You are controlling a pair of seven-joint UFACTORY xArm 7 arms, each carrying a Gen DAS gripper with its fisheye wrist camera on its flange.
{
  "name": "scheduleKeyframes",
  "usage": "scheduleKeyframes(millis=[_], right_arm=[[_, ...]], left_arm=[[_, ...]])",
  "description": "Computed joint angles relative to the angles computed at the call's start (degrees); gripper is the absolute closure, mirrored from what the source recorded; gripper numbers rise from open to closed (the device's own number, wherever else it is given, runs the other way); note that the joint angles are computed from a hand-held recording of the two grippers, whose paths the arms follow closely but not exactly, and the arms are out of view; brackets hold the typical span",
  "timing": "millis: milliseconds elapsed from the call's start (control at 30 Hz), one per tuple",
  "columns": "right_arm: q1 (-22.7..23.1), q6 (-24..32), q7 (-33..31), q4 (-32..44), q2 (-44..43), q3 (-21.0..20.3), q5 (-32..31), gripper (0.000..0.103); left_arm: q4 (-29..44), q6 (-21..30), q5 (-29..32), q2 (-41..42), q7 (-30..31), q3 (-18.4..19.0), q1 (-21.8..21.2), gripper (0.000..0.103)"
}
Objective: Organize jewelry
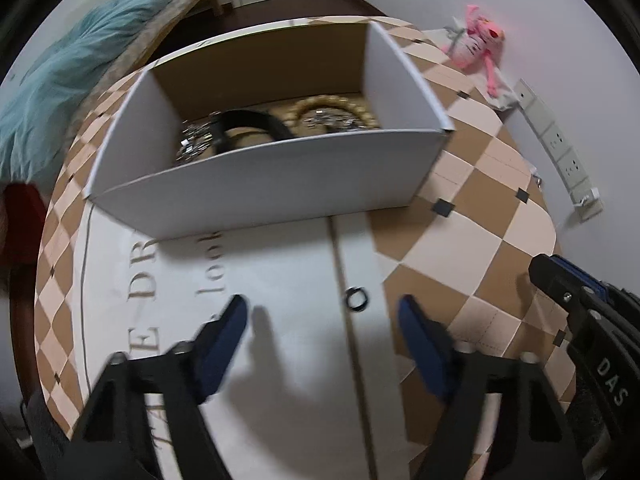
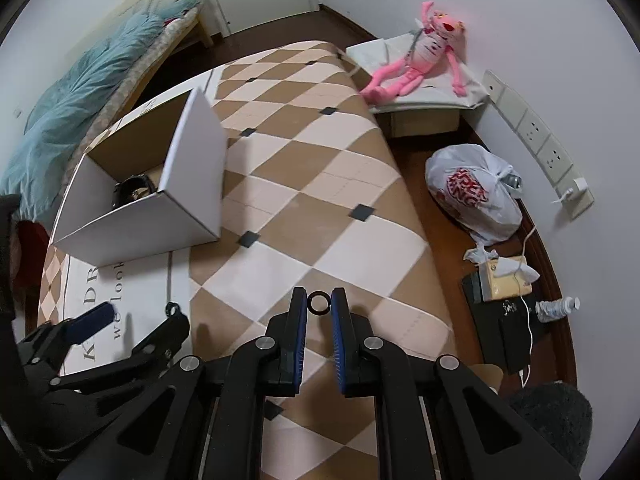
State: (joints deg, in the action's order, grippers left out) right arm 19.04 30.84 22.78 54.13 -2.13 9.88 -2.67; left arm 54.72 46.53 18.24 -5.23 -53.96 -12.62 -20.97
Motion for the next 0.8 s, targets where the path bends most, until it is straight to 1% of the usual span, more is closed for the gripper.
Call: scheduleKeyframes(millis=[100, 133, 167, 200, 367, 433, 533, 633, 700, 733, 800], right_arm=[[-0.2, -0.1, -0.1, -0.4, -0.5, -0.2, 0.3, 0.090], [-0.3, -0.1, -0.1, -0.5, -0.6, -0.3, 0.4, 0.090], [-0.4, -0.1, -0.3, -0.4, -0.5, -0.4, 0.5, 0.090], [-0.5, -0.1, -0.2, -0.4, -0.6, -0.4, 0.4, 0.090], [-0.5, 0.2, -1.0, -0.5, -1.3, -0.3, 1.3, 0.090], [-0.3, 0.4, -2.0, -0.5, -2.2, -0.3, 2.5, 0.090], [0.2, 1.2, -4.9, 0.6, -3.7, -0.4, 5.9, 0.090], [1.0, 2.1, -8.9, 4.1, -3.3, -0.6, 10.2, 0.090], [1.6, 3.2, -11.9, 8.7, -1.1, -0.5, 13.7, 0.090], [1.8, 3.9, -13.1, 11.0, 0.3, -0.3, 14.6, 0.090], [2.1, 5.8, -15.1, 17.2, 4.5, 0.4, 16.0, 0.090]], left_arm=[[0.4, -1.8, 0.6, 1.0, 1.0, 0.0, -0.1, 0.070], [0.2, -2.3, 0.7, 0.9, 1.5, 0.2, -0.1, 0.075], [0.3, -2.6, 0.8, 1.0, 1.9, 0.2, -0.1, 0.086], [0.4, -2.8, 0.7, 1.1, 2.3, 0.3, -0.2, 0.093], [-0.1, -3.9, 1.7, 0.7, 2.5, 0.3, -0.2, 0.093], [-0.9, -4.4, 0.5, -0.7, 3.3, 0.5, -0.1, 0.093], [-2.3, -5.0, -2.2, -5.3, 5.5, 1.0, 0.6, 0.093], [-2.5, -4.9, -5.5, -9.7, 8.3, 1.8, 1.9, 0.093], [-1.7, -4.6, -8.0, -11.8, 11.1, 2.8, 3.1, 0.093], [-0.6, -4.4, -9.8, -12.2, 13.3, 4.0, 3.8, 0.093], [1.8, -3.3, -12.2, -11.2, 16.9, 5.3, 5.3, 0.093]])
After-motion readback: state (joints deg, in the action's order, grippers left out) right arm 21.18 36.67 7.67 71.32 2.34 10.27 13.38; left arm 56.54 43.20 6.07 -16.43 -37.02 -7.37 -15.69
